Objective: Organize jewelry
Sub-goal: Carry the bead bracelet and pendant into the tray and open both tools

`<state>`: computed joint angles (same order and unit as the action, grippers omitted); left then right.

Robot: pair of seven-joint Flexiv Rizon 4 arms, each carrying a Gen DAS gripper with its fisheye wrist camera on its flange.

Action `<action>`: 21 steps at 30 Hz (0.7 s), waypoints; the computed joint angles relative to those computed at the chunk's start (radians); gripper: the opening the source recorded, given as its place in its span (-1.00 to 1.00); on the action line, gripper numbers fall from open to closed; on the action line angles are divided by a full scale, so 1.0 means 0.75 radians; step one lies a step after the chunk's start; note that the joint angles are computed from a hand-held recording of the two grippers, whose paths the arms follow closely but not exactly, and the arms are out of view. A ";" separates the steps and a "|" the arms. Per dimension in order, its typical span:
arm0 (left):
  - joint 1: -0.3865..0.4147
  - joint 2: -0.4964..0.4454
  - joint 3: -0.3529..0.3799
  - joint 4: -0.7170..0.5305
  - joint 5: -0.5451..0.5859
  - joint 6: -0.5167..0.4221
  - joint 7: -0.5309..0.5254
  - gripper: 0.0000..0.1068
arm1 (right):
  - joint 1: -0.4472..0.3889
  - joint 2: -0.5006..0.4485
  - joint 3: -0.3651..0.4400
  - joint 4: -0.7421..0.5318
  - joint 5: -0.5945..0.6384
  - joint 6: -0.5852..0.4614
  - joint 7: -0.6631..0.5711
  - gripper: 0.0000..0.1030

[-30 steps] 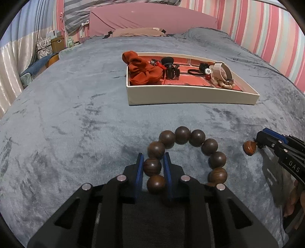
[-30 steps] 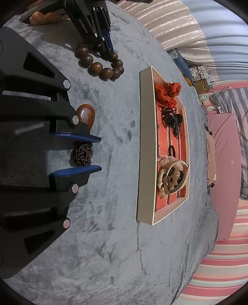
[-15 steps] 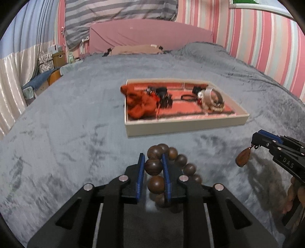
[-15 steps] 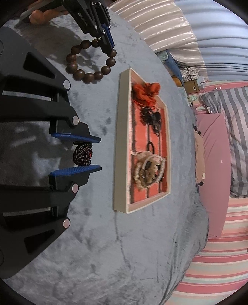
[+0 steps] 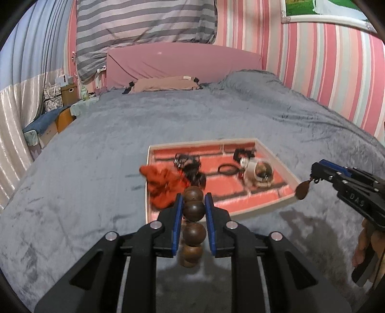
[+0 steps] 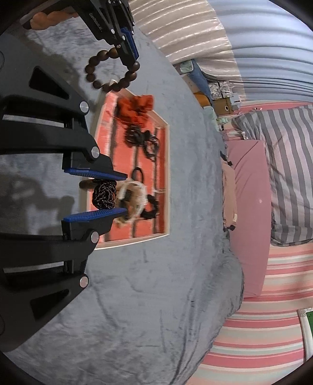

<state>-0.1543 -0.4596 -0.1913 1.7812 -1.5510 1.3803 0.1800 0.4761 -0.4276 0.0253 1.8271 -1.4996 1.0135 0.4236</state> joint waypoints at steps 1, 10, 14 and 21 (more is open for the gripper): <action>0.002 -0.009 0.001 -0.016 0.034 -0.012 -0.037 -0.64 | -0.006 -0.009 -0.005 -0.019 0.012 0.003 -0.026 -0.53; 0.032 -0.155 -0.070 -0.173 0.281 0.042 -0.230 -0.65 | -0.035 -0.101 -0.059 -0.111 0.063 0.091 -0.085 -0.53; 0.045 -0.249 -0.067 -0.232 0.451 0.070 -0.355 -0.64 | -0.034 -0.152 -0.086 -0.126 0.090 0.129 -0.095 -0.53; 0.079 -0.364 -0.046 -0.296 0.662 0.115 -0.564 -0.64 | -0.025 -0.222 -0.129 -0.121 0.149 0.176 -0.075 -0.53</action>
